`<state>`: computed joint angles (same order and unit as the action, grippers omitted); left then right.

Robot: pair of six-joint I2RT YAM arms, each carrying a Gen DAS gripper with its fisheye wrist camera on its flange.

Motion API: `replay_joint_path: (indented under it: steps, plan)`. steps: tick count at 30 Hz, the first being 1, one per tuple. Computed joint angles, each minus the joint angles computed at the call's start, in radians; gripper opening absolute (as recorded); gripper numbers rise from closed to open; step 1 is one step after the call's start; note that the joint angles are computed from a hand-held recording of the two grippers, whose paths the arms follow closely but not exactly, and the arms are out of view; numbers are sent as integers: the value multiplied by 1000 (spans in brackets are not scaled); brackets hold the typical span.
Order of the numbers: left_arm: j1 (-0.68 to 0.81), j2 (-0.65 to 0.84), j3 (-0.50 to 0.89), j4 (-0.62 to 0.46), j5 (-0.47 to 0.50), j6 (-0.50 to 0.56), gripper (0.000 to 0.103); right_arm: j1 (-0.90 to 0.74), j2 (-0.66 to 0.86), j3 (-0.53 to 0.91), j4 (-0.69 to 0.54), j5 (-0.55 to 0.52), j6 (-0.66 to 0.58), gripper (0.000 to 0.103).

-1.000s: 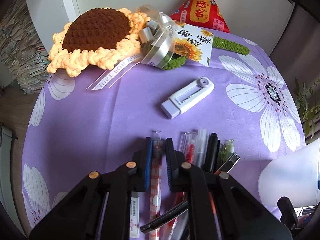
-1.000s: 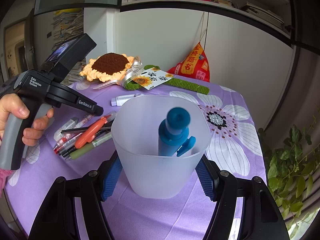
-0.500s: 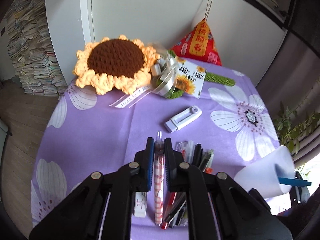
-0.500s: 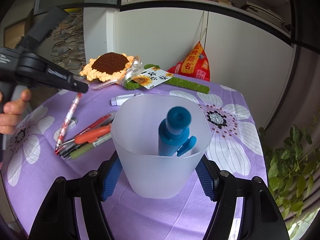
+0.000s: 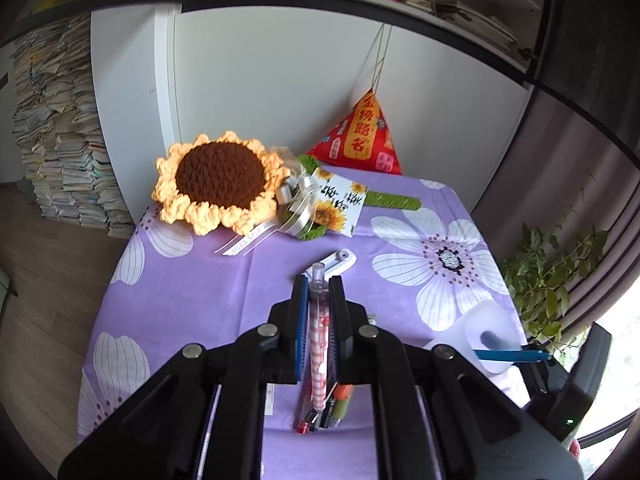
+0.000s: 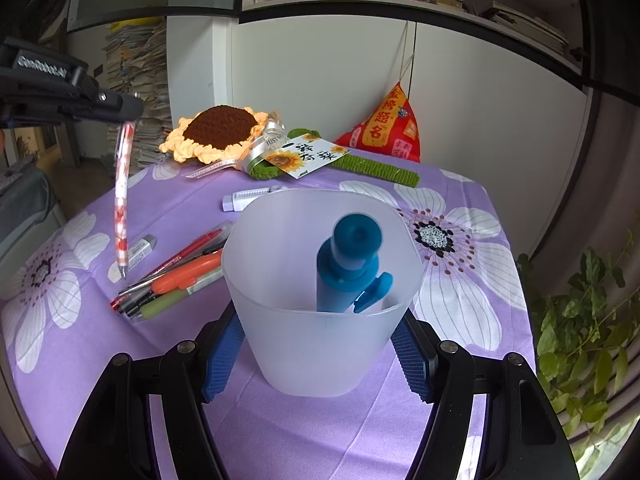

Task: Organize stationery
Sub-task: 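Lower the clear pen into the cup and open the left gripper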

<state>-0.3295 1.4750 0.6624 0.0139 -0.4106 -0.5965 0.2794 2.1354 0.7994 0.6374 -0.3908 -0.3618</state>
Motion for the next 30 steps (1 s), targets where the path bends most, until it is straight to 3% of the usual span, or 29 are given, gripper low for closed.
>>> replay_joint_path:
  steps: [13, 30]
  plan:
    - [-121, -95, 51, 21, -46, 41, 7, 9, 2, 5, -13, 6, 3, 70]
    - [-200, 95, 211, 100, -9, 106, 8, 13, 7, 13, -16, 9, 3, 70]
